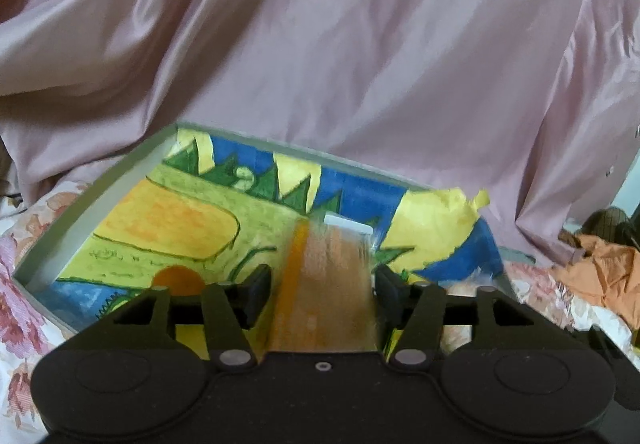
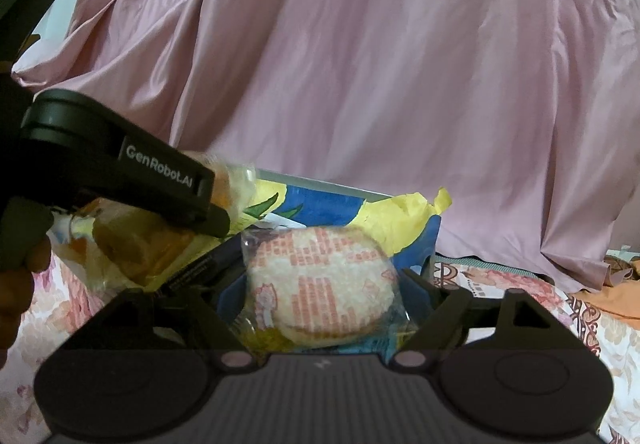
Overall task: Organize snacks
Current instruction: 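Carry the bread loaf into the tray with the left tool while the right tool drops the rice cake there, then move both tools back over the remaining snack packets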
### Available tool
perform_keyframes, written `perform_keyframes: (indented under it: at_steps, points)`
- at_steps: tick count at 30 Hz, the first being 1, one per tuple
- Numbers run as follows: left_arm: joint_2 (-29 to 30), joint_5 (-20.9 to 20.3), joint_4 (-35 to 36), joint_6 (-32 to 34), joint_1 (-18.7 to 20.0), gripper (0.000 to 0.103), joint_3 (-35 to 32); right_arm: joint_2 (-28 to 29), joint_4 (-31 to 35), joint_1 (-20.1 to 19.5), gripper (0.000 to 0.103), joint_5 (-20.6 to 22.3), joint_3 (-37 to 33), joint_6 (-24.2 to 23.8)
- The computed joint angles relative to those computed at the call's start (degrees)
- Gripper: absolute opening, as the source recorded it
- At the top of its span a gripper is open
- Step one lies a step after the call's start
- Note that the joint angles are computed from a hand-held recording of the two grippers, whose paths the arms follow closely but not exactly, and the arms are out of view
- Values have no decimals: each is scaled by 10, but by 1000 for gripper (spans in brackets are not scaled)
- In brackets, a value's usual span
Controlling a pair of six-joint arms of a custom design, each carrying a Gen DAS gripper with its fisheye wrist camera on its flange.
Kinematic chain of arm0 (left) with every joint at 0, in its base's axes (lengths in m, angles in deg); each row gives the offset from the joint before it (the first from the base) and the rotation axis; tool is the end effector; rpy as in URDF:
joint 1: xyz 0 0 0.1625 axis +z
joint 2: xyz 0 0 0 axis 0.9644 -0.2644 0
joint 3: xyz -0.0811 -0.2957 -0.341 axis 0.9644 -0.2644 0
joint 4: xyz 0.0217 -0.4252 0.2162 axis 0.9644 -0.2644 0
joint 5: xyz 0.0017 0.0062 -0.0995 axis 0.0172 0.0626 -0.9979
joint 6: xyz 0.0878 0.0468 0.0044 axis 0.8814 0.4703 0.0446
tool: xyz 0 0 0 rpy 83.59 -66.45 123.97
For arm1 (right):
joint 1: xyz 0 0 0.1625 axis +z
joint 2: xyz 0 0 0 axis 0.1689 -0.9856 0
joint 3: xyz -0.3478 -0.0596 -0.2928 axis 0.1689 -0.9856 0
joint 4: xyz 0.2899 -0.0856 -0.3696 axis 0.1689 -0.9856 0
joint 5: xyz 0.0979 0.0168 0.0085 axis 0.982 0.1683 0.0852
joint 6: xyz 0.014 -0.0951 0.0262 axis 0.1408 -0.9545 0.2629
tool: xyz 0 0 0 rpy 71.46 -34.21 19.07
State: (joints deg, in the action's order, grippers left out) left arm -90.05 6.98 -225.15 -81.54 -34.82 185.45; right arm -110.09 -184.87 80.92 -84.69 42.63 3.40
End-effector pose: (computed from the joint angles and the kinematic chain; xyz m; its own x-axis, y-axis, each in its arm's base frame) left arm -0.3495 -0.5697 0.0574 -0.8974 -0.0108 -0.4410 0.3659 0.5403 -0.7578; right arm 0.1219 -0.5187 0.2566 -0.5478 -0.2347 0.8030 -0.8205 0.3381 -0.4609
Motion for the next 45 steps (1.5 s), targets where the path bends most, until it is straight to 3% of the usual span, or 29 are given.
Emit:
perform_keyframes:
  at_steps: [2,10,16,24,29,35,40,45]
  points:
    - [3,6,-19,15,-4,78,1,-2,-1,-2,89,4,2,0]
    - [-2,34,-113,57,-37,102,33,-32,-25,-5,101,27,29,8]
    - [-16,67,-177,64,-79,102,79,-87,-46,-2,103,41,74,3]
    - [-52,127,-176,18,-144,102,160,-179,-61,13,103,36,146,-14]
    - [-93,149,-97,-84,-180,102,226,-230,-68,25,103,14,191,3]
    - [-155,168,82,-248,-223,102,302,-275,-78,29,103,-27,249,35]
    - [-204,151,227,-378,-251,102,345,-292,-90,33,103,-70,292,42]
    - [-233,111,325,-460,-272,102,372,-308,-71,44,103,-106,320,58]
